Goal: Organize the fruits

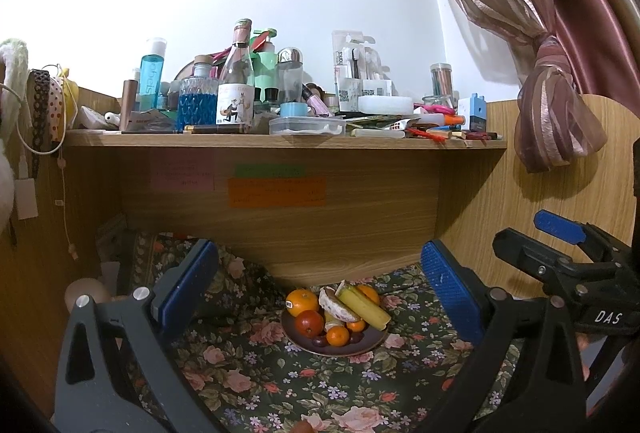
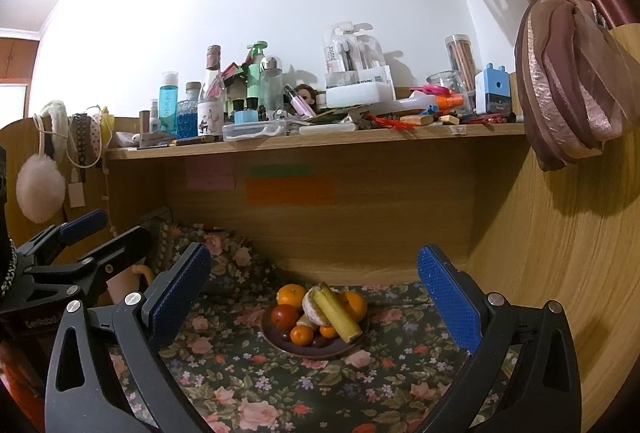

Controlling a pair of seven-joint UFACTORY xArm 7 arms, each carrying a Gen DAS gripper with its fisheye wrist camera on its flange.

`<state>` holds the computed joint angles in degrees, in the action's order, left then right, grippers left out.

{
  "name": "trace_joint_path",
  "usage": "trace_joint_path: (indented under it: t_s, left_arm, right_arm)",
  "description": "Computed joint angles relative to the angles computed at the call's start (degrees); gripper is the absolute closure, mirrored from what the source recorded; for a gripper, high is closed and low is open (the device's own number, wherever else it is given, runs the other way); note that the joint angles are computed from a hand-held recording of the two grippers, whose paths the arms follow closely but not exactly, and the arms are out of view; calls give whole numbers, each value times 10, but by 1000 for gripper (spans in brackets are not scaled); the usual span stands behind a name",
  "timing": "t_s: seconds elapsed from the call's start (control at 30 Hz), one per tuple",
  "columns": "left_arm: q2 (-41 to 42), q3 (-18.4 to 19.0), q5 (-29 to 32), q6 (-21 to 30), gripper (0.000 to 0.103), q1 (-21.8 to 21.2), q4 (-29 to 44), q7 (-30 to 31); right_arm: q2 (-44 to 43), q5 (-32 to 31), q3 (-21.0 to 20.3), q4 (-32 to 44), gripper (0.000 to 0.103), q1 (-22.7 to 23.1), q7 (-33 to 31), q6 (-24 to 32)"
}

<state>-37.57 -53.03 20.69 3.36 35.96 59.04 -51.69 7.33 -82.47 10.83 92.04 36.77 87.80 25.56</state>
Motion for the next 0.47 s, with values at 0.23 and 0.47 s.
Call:
trace_joint_path:
  t_s: [0.23,0.47]
  left_arm:
    - [9,3,0,-7,0,-4,-3,6]
    - [16,2,-1,-11,0,-4,-5,9]
  right_arm:
    - [5,6,0,5,0,1,-5,2]
    - [17,13,-6,17,0,10,-12,2]
